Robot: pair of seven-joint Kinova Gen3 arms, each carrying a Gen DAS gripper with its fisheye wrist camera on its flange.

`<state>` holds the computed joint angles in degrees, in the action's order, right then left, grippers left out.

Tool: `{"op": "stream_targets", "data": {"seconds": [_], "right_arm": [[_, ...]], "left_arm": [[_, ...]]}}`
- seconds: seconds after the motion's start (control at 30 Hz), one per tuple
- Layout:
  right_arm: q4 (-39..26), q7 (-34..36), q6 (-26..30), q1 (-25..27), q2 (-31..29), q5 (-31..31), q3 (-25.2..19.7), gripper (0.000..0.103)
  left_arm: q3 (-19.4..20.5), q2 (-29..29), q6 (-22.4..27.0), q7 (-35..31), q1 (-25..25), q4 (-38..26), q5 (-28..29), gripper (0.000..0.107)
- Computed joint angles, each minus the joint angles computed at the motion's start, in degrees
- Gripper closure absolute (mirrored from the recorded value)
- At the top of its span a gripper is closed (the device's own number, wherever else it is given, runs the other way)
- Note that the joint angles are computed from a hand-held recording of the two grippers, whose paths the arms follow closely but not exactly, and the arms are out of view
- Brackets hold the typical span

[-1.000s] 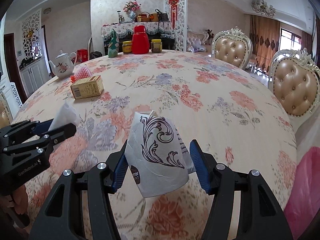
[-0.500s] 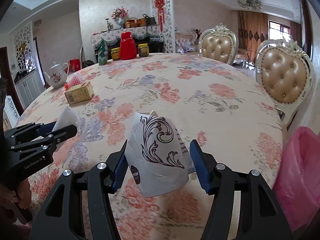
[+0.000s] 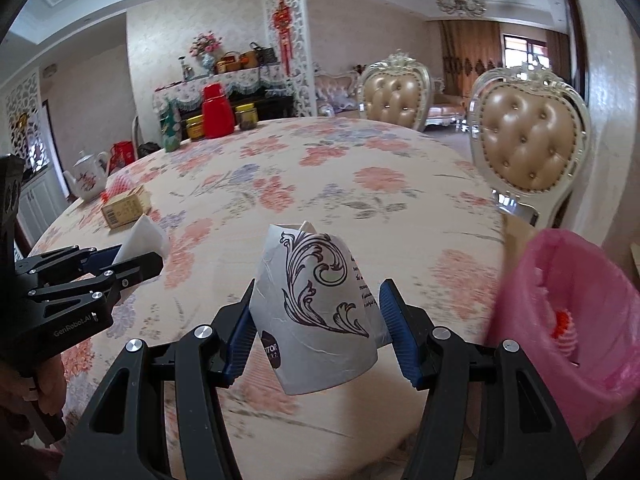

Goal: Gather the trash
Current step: 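Carry packet and cup to the pink bin and release both inside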

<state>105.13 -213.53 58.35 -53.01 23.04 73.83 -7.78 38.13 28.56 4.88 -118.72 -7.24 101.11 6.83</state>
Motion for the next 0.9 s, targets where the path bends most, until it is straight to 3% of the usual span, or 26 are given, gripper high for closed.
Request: {"op": "stream_targets", "data": {"seconds": [0.2,0.53,0.73,0.9], "right_arm": [[4.62,-4.92,5.14,-1.05,-2.76,-1.39,-0.97,0.046],[13.25,-14.35,15.21,-0.84,-7.73,-8.42,-4.85,0.046],[18.45,-19.01,18.1,0.61,-10.66,-13.29,-6.67,0.045],[22.12,-21.54,17.03,2.84,-12.36,-14.8,-7.33,0.045]], "left_arm": [[3.72,2.0,2.2,-2.47,1.43,-2.55,-0.42,0.074],[5.26,5.66,6.97,-10.56,8.53,-8.27,3.51,0.074],[4.29,7.74,10.39,-14.88,14.28,-13.08,6.3,0.074],[0.79,10.23,15.54,-16.78,20.84,-20.32,8.18,0.074]]}}
